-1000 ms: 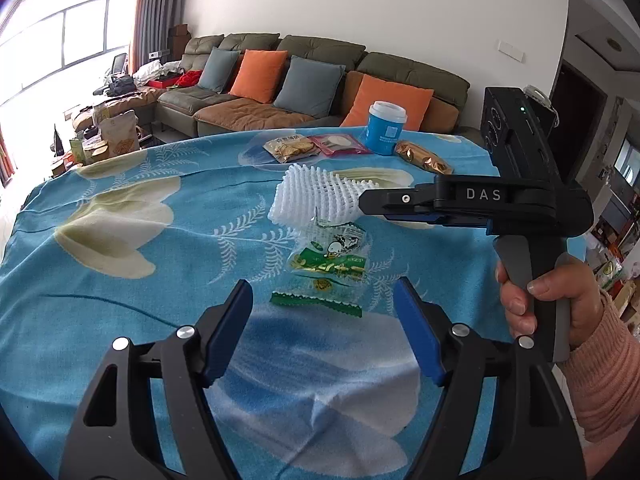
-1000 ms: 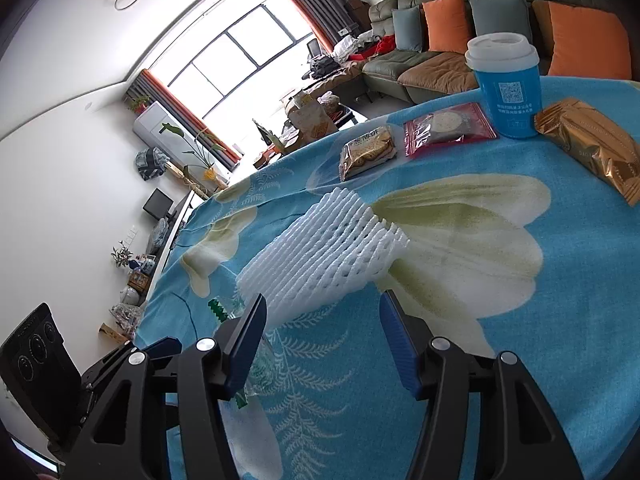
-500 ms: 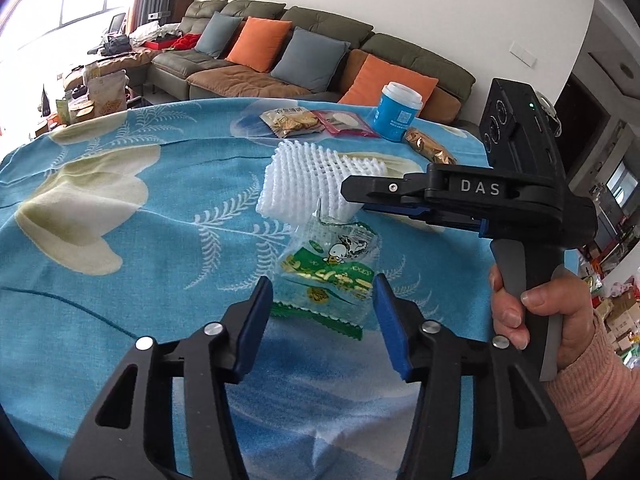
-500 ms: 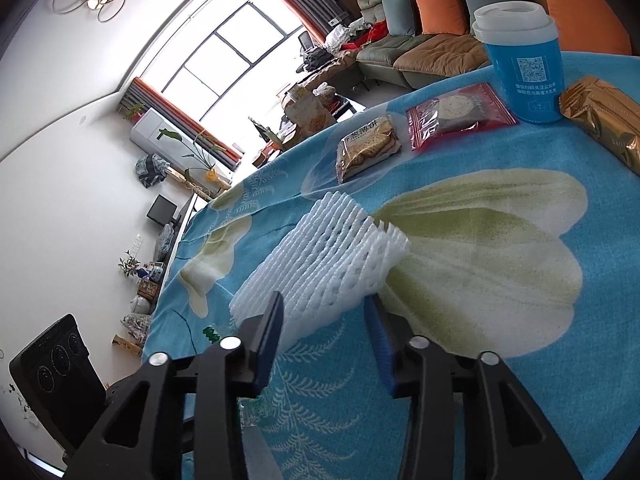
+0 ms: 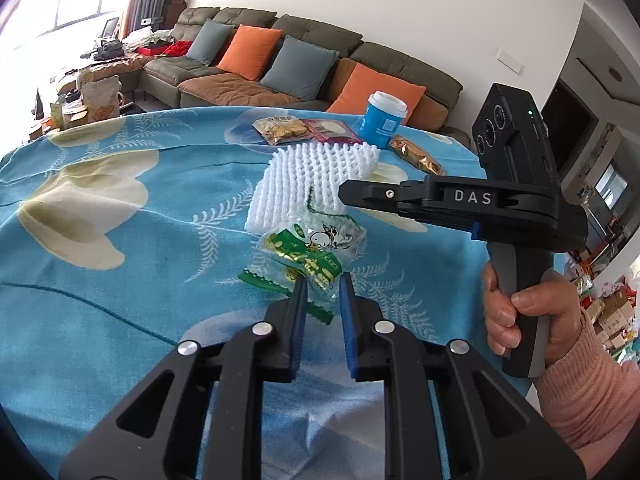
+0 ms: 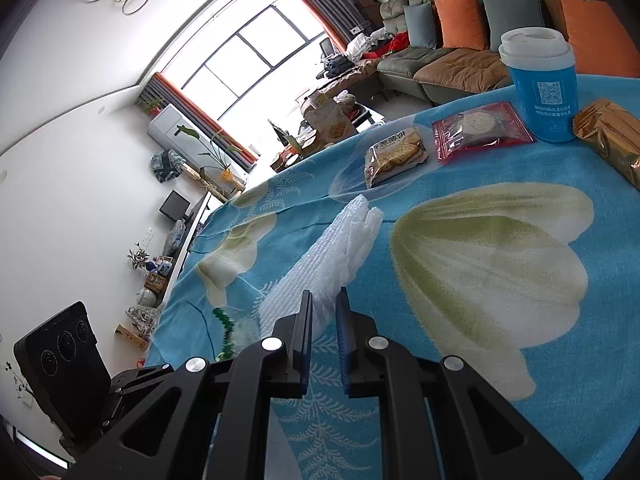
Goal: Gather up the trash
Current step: 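Grasp the green snack wrapper with the left gripper while the right gripper grasps the white foam net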
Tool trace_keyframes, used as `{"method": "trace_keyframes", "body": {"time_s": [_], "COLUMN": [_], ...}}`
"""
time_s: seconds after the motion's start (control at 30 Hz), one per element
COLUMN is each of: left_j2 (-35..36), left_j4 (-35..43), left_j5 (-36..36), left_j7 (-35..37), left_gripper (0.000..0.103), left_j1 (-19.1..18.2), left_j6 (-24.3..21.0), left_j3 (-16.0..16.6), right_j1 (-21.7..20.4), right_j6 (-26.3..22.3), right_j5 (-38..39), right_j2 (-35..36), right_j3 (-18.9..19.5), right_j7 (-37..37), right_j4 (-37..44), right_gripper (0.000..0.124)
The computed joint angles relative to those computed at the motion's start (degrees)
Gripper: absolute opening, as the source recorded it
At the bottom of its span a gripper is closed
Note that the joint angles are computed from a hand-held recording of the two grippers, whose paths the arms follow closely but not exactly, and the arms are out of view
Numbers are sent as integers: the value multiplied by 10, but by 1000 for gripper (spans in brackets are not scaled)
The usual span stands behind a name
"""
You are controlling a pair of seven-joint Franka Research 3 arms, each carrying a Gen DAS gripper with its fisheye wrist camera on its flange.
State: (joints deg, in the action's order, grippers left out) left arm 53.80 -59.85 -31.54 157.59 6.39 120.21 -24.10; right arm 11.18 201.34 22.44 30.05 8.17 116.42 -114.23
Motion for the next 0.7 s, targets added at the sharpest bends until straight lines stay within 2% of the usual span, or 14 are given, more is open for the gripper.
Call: {"method": "trace_keyframes", "body": {"time_s": [0.1, 0.23, 0.3, 0.4, 0.6, 0.7], "left_j2": [-13, -16, -10, -16, -50, -63], "left_j4": [-23, -28, -19, -31, -88, -105], "left_j5": [-10, -11, -7, -9, -33, -47], "left_j7": [15, 14, 5, 4, 30, 43], "left_gripper": [27, 27, 19, 13, 10, 10], "left_j1": [11, 12, 9, 13, 37, 51], "left_j6": [13, 18, 13, 25, 72, 81], "left_j3": [-4, 0, 3, 2, -6, -8], "right_j1": [3, 7, 1, 6, 16, 21], "right_j6": [3, 6, 13, 16, 35, 44], "right_j5": [-4, -10, -17, -17, -21, -24], "right_j2": [1, -2, -2, -3, -6, -5], "right_j3": [4, 7, 16, 12, 13, 10], "right_j7": [-2, -3, 2, 3, 8, 4], "right_j4": [1, -5, -8, -9, -15, -14], "right_gripper": [10, 10, 10, 10, 10, 10]}}
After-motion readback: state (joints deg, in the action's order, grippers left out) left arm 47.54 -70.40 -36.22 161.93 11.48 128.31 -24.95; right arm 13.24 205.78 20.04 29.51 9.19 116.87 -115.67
